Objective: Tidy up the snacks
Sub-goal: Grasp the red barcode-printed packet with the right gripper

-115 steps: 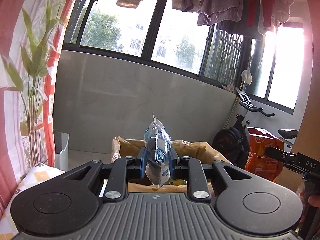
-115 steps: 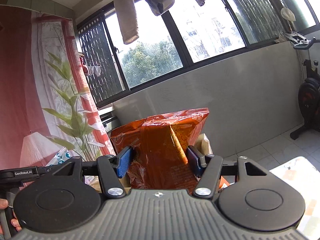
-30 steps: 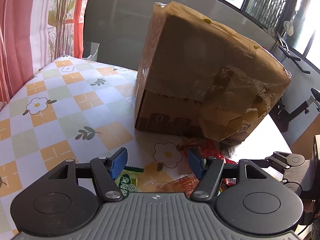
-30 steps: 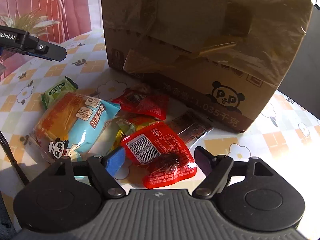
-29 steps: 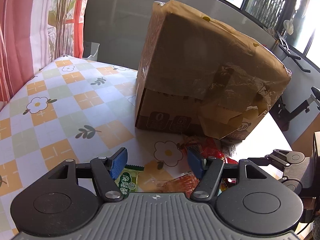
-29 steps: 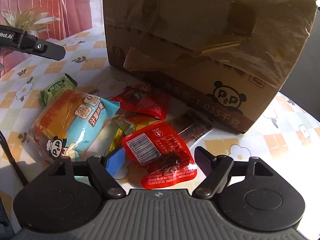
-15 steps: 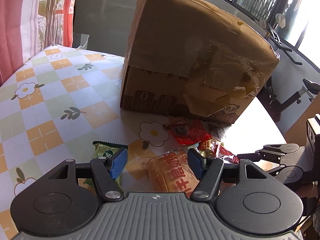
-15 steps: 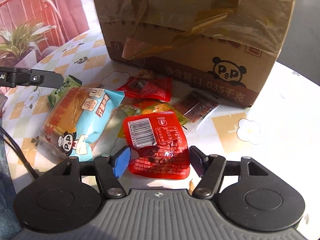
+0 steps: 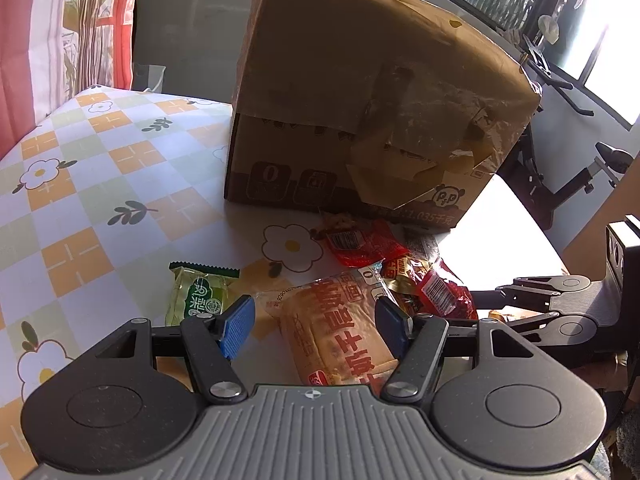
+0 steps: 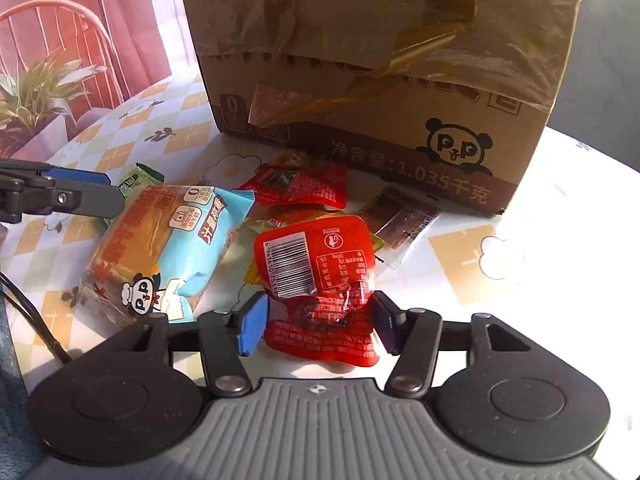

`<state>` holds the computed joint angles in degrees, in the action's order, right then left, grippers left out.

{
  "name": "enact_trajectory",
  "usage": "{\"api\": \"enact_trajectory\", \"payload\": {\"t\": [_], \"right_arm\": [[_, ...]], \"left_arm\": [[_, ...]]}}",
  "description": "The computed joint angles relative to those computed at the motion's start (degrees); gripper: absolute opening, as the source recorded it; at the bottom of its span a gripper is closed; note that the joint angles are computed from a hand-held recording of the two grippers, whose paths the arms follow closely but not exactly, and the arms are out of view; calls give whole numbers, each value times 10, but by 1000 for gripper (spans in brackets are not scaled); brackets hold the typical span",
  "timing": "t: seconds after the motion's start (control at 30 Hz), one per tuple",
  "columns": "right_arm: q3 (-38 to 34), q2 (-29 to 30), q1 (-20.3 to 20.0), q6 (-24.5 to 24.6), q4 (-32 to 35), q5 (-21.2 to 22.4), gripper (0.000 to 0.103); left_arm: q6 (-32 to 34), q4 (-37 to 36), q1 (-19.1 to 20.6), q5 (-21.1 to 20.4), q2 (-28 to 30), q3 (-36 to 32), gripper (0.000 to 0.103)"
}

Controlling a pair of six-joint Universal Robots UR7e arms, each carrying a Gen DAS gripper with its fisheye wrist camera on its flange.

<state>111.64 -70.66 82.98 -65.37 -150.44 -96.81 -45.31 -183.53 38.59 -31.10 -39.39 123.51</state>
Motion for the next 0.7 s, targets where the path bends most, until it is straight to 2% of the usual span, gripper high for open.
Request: {"api": "enact_trajectory", "payload": {"t": [0.1, 0.17, 0.23, 0.3, 0.5, 0.7], "right_arm": [[15, -14, -12, 15, -11, 25, 52], [27, -26, -22, 51, -25, 47, 52], [39, -43, -36, 97, -21, 88, 52], [54, -58, -45, 116, -34, 110, 52], [92, -70, -49, 124, -108, 106, 52], [100, -78, -56, 124, -113, 126, 52]], "left_arm": [[-2, 2, 1, 0, 0, -1, 68], [-3, 3, 2, 0, 1, -1, 68], [-6, 8, 3, -1, 1, -3, 68], [-4, 12, 3, 0, 3, -6, 68], [10, 14, 1, 1, 11, -10, 68], [-1, 30, 1, 9, 8, -10, 68]]}}
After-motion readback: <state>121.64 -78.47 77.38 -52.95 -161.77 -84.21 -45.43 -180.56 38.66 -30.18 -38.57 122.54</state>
